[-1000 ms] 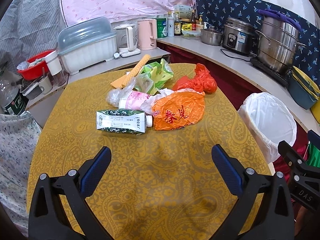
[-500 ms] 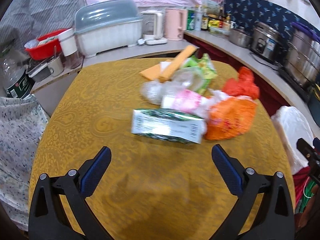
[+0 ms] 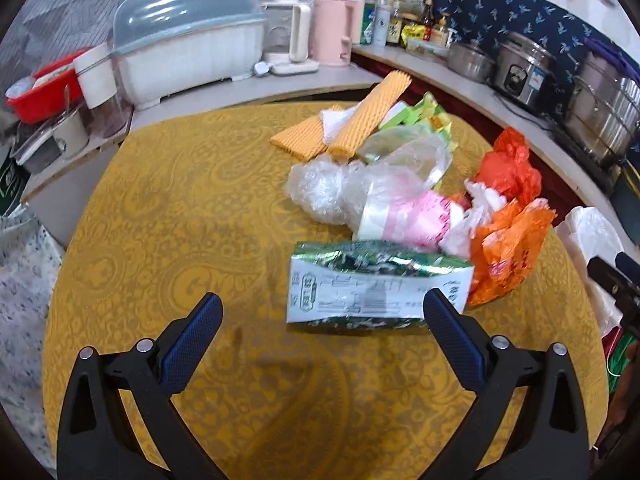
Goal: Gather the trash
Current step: 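Move both tools toward the green carton and orange bag on the table, then grasp the green carton with the left tool while the right tool approaches the orange bag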
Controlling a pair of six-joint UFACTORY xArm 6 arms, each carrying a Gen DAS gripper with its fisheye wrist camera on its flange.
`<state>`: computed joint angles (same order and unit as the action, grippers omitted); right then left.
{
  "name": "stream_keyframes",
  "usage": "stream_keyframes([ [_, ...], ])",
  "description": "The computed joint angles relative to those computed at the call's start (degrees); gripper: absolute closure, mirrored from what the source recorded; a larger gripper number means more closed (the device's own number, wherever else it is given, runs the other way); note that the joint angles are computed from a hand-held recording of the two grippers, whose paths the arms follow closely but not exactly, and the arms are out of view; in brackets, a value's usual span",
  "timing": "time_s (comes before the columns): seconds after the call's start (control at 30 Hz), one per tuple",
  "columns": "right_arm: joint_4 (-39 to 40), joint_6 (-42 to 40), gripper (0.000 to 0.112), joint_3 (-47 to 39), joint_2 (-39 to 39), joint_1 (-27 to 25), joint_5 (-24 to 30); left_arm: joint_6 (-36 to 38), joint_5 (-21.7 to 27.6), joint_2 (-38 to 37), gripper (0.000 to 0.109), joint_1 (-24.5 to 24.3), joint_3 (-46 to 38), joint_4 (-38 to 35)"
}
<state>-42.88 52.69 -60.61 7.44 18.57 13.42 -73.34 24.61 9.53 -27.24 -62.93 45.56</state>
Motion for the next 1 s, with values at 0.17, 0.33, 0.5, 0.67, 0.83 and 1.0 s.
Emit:
stream_keyframes([
  [0.17, 1.57, -1.1, 0.017, -4.48, 3.76, -0.03, 0.42, -10.39, 3.18, -0.46, 0.013, -0.79, 0.41, 1.05],
  [0.33, 11.44, -7.34, 0.017, -11.51, 9.77, -0.07, -0.74, -20.71, 5.66, -1.08, 0.013, -0.91, -1.6, 3.25],
  [0.5, 22.1, -14.21, 0.017, -17.84, 15.43, 0.71, -1.26, -19.87, 8.54, 4.09, 0.013, -0.35, -8.54, -6.76],
  [0.67, 42.32, -31.34, 0.031, -19.49, 18.38, 2.59, 0.59, -17.89, 14.19, 8.56, 0.013, -0.53, -13.5, -14.83],
  [0.83, 52.1, -41.62, 0.042, -14.7, 15.62, 4.05, 1.34, -18.22, 14.28, 7.23, 0.013, -1.32, -11.13, -13.93],
  [1.0, 52.37, -43.85, 0.042, -6.66, 10.28, 4.96, 1.15, -15.16, 13.7, 4.13, 0.013, -2.34, -7.54, -13.13],
])
